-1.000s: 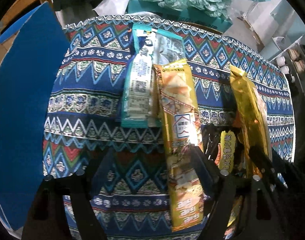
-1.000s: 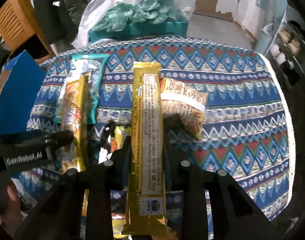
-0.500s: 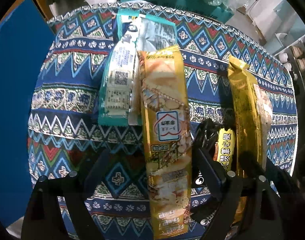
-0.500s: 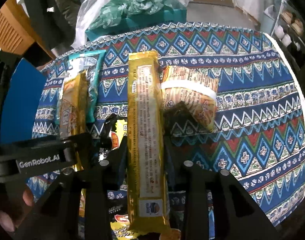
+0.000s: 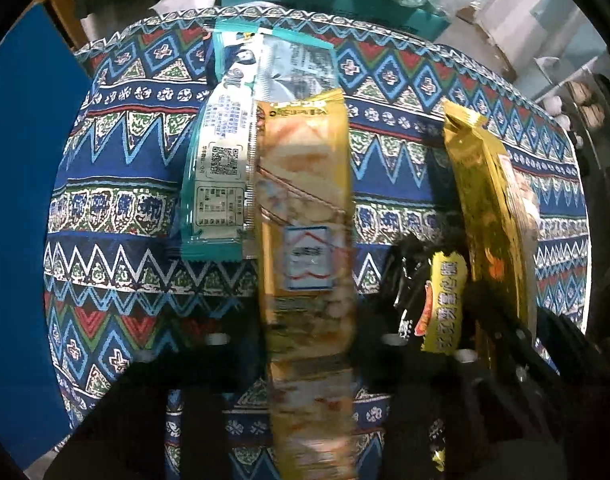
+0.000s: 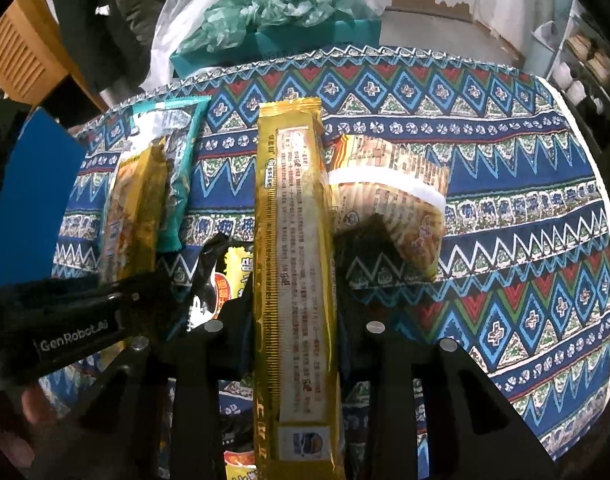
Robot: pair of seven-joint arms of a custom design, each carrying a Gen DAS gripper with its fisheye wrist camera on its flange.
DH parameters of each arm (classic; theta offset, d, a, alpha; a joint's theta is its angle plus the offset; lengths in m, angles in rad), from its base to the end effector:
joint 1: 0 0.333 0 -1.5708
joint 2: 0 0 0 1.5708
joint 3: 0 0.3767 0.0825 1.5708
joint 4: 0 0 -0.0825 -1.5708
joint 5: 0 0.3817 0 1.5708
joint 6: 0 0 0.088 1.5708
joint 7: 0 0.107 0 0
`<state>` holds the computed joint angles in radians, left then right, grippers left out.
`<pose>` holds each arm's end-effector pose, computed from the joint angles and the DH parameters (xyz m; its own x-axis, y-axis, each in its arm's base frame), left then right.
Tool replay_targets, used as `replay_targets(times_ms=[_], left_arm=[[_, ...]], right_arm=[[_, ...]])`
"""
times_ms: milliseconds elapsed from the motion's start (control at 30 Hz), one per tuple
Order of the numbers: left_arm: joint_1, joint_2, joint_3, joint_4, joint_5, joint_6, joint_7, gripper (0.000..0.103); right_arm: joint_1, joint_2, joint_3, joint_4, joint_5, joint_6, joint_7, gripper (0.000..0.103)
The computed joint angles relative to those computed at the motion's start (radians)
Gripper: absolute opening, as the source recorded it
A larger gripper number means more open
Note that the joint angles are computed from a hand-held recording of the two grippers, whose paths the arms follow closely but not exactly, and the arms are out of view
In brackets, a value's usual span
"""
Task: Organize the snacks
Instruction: 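Grasp the gold-wrapped bar with the left tool while the right tool grasps the long gold bar, then lift both bars and carry them over the cardboard box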
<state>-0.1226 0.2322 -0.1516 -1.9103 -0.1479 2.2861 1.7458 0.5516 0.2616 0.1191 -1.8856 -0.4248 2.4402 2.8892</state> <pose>0.6120 -0.1687 0.4520 -0.3534 -0.9261 0.1323 -0.9295 0.3316 -0.1617 0.5193 0.4027 0.4609 -0.3297 -0.9311 -0.1560 -0.8552 0.3646 -0.3684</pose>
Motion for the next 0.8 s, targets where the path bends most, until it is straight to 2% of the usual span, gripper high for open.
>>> replay_targets(times_ms=[133,367,800], left_arm=[[0.004,-0.045,0.004,-0.058,0.013,0.081,0.013,0.031],[0.037,-0.087,0.012,-0.065,-0.037,0.08,0.041,0.031],[0.068,-0.199,0.015,-0.116,-0.127,0.137,0.161,0.031]], right_arm=[[0.007,-0.007,-0.004,0.007,-0.018,-0.026,0.017,0.03],[0.018,-0.023,-0.003,0.034,-0.063,-0.059,0.04,0.03],[0.044,-0.045,0.01,0.102,-0.12,-0.138,0.077,0.03]])
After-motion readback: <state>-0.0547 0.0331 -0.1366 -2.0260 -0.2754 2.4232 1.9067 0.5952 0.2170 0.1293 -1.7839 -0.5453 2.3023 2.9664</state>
